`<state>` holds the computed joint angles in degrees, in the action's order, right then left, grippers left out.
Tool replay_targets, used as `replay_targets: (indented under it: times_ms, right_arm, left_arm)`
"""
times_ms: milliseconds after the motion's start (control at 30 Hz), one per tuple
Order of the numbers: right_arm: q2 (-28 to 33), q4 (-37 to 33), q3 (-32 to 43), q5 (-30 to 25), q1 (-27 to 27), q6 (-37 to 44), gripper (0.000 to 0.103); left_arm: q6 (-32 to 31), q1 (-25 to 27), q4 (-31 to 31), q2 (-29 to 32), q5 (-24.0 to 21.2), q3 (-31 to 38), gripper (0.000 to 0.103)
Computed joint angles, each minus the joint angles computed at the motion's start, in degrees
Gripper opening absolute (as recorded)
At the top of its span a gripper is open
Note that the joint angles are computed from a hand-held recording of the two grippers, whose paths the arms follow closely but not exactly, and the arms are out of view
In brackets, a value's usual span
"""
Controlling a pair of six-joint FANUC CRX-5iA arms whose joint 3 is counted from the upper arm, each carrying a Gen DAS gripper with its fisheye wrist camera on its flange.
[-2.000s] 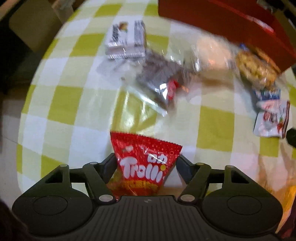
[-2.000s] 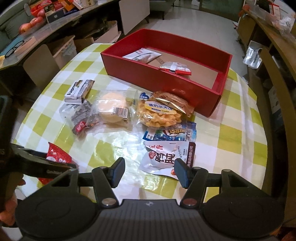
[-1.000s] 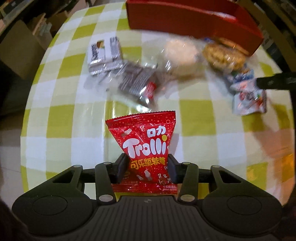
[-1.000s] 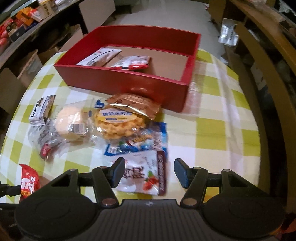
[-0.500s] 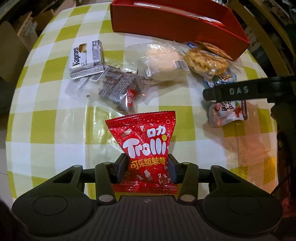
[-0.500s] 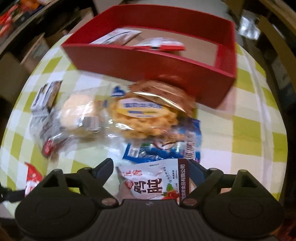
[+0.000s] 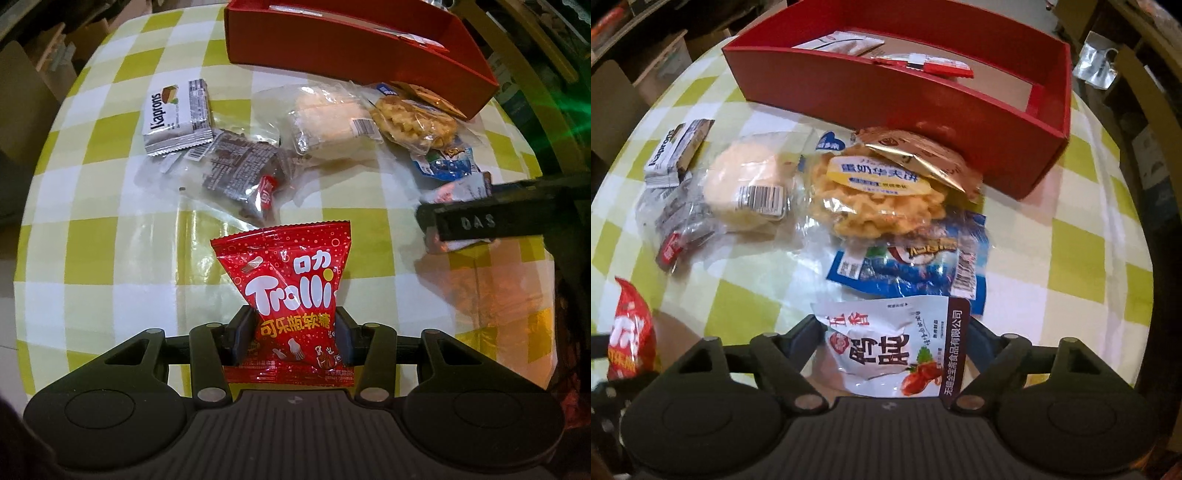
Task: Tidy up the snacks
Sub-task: 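Grasp the white duck-gizzard pack with the right gripper while left holds the Trolli bag, then carry the Trolli bag and duck-gizzard pack over the red box with both grippers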
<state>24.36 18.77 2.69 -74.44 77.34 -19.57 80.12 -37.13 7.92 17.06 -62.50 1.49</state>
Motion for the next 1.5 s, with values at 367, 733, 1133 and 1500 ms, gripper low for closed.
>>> replay_targets:
  times_ms: [367,733,1133,1500]
  right_arm:
    - [-1.2,6.0,0.7,-3.8,4.6,-5.5,0.084]
    - [-0.8,9.9,2.5,-7.3,6.4,-6.8,0.084]
    - [-1.1,11.9,2.5,-8.8,6.0,-5.5,0.084]
    - [-2.7,14.5,0.8,-10.8,4.3,-6.8,0.084]
  left_arm:
    - [1.4,-2.1,-2.7,-1.5,2.0,-0.3,0.054]
    - [3.8,-4.1,-6.9,-2.8,4.5,0.6,0.054]
    - [7.1,-5.3,-11.0,-1.5,4.5,4.3,0.054]
    - [6.4,-5.1,-10.7,2.2,5.7,9.9,0.054]
